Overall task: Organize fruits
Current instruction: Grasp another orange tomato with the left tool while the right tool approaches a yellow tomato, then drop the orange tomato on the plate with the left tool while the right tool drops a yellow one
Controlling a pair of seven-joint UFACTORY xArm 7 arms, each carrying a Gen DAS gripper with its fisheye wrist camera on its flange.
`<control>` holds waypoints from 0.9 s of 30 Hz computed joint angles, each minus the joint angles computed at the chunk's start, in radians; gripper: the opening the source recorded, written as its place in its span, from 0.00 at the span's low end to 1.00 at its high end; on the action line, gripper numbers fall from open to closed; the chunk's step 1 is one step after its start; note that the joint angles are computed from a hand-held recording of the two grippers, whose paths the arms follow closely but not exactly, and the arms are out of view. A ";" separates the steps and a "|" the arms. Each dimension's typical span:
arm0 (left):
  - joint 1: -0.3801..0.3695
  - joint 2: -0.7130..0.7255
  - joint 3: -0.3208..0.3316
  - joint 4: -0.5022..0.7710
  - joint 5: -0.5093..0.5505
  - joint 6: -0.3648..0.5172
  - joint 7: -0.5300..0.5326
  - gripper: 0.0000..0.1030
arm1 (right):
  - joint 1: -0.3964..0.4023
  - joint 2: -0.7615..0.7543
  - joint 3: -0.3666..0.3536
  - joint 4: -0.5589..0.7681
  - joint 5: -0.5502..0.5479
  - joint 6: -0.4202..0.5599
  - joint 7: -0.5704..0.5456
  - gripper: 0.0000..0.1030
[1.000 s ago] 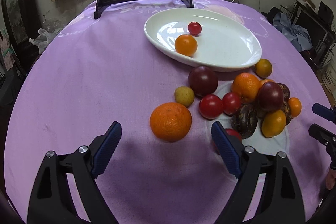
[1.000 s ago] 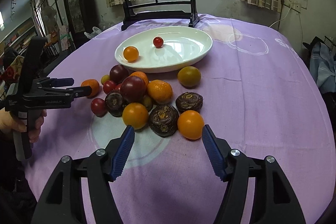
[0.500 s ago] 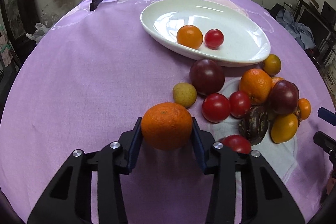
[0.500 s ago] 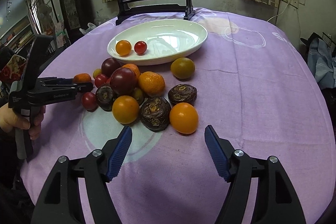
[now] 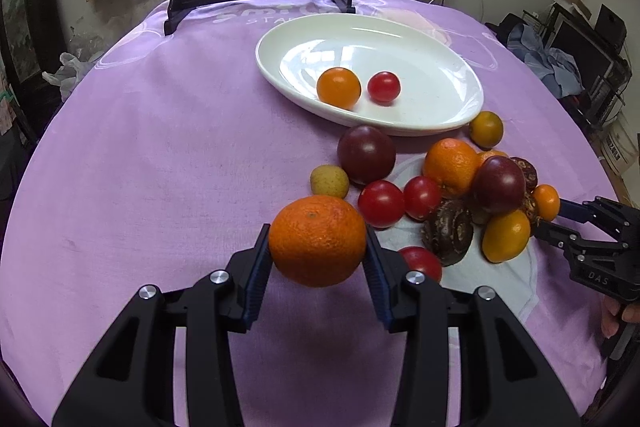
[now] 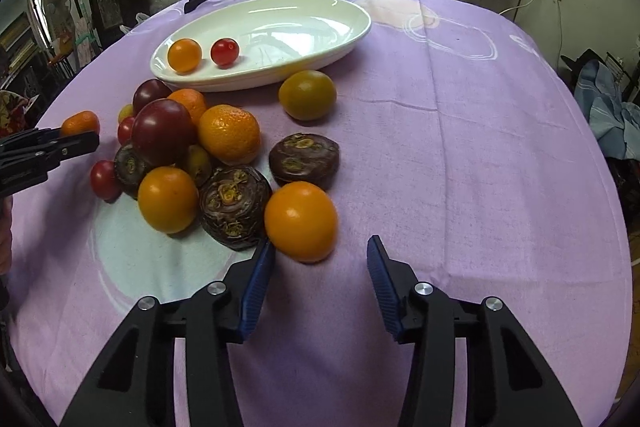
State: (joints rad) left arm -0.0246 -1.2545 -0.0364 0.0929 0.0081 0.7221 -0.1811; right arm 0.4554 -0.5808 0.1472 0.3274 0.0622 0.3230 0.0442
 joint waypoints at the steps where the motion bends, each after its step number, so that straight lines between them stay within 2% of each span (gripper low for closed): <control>1: 0.000 -0.002 -0.002 0.001 0.001 0.003 -0.001 0.42 | -0.015 0.016 0.018 0.008 -0.015 -0.013 0.008 0.48; 3: 0.001 -0.007 -0.001 -0.001 0.002 0.008 -0.002 0.41 | -0.031 0.042 0.036 0.022 -0.037 -0.033 0.020 0.47; 4: 0.001 -0.007 -0.001 0.000 0.002 0.009 -0.001 0.41 | -0.019 0.046 0.025 0.023 -0.032 -0.038 0.013 0.38; 5: 0.003 -0.004 0.002 0.001 0.003 0.009 0.001 0.41 | 0.014 0.049 -0.006 0.025 -0.010 -0.037 -0.011 0.34; 9: 0.006 -0.006 0.011 0.004 0.004 0.015 0.012 0.41 | -0.001 -0.019 0.016 0.011 -0.020 -0.010 0.013 0.34; 15: 0.003 0.038 0.025 0.058 -0.001 -0.011 0.044 0.41 | 0.057 -0.120 -0.024 0.026 0.008 -0.019 -0.035 0.34; 18: -0.002 0.122 0.021 0.117 -0.011 -0.058 0.048 0.41 | 0.074 -0.072 -0.031 0.082 0.017 -0.057 -0.067 0.34; 22: 0.016 0.291 0.006 0.197 -0.007 -0.173 0.035 0.41 | 0.067 0.072 -0.014 0.182 0.013 -0.140 -0.081 0.34; 24: 0.026 0.399 0.007 0.241 -0.010 -0.235 0.021 0.41 | 0.034 0.161 0.019 0.238 -0.004 -0.163 -0.064 0.34; 27: 0.076 0.539 -0.029 0.302 0.015 -0.306 -0.033 0.41 | -0.014 0.264 0.065 0.307 -0.039 -0.149 -0.019 0.34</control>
